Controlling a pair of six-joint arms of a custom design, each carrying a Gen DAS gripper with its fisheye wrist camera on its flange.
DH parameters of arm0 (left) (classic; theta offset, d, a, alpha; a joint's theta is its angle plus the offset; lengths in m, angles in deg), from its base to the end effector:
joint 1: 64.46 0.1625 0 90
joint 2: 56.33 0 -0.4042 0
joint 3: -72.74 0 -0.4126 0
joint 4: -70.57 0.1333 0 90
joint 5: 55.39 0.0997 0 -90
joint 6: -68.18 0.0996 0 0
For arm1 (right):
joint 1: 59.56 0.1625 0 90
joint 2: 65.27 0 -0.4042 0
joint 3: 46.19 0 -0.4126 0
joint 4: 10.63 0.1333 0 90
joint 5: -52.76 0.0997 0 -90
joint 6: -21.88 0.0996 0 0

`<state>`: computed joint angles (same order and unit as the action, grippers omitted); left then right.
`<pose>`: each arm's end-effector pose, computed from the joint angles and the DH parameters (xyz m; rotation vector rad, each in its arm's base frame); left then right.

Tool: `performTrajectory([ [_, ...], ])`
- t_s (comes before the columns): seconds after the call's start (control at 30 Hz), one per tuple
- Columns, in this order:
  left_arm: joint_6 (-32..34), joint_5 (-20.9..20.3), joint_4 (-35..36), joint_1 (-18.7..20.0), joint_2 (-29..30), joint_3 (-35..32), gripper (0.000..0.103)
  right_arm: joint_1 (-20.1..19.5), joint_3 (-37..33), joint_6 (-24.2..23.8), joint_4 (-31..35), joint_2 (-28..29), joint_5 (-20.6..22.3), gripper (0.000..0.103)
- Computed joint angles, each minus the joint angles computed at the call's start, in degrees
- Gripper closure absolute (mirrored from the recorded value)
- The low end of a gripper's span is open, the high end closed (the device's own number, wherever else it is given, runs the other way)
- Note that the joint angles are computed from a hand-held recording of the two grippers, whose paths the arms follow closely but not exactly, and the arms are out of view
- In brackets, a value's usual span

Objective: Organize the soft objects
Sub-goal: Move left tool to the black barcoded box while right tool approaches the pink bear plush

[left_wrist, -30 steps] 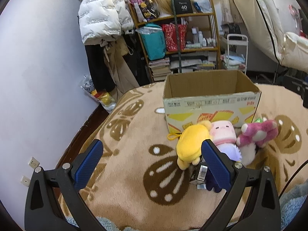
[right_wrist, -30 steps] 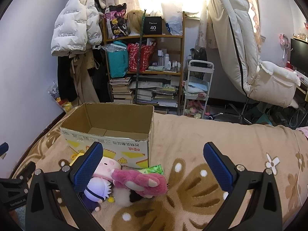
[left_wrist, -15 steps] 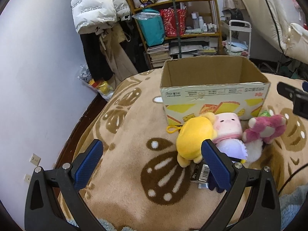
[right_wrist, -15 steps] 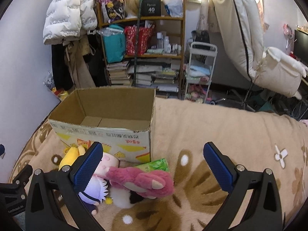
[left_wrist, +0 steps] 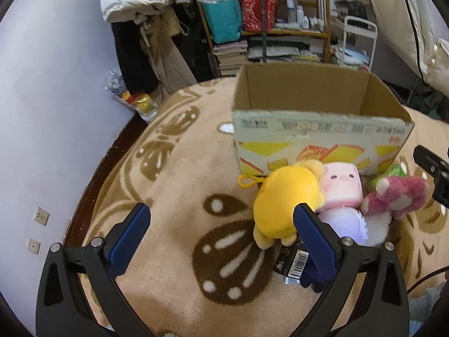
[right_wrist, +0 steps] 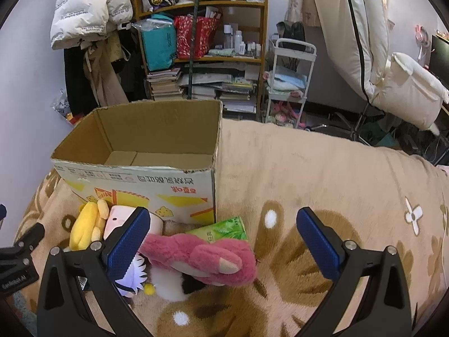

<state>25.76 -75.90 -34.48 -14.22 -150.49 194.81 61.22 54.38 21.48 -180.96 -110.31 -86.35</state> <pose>-0.0975 -0.4714 0.3163 0.1091 1.9887 -0.7365 0.3758 -0.5176 0.0910 0.3976 -2.2890 0.7672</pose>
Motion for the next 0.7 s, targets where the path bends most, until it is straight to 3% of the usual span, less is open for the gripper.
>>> performTrajectory([
  [0.33,-0.25,-4.48,4.54,1.09,3.01,-0.64,0.003,-1.93,-0.08,6.61,7.58,-0.77,0.23,0.0],
  [0.7,0.11,-6.86,8.16,2.54,6.85,-1.29,0.006,-3.46,0.42,12.21,13.38,-1.36,4.55,0.0],
])
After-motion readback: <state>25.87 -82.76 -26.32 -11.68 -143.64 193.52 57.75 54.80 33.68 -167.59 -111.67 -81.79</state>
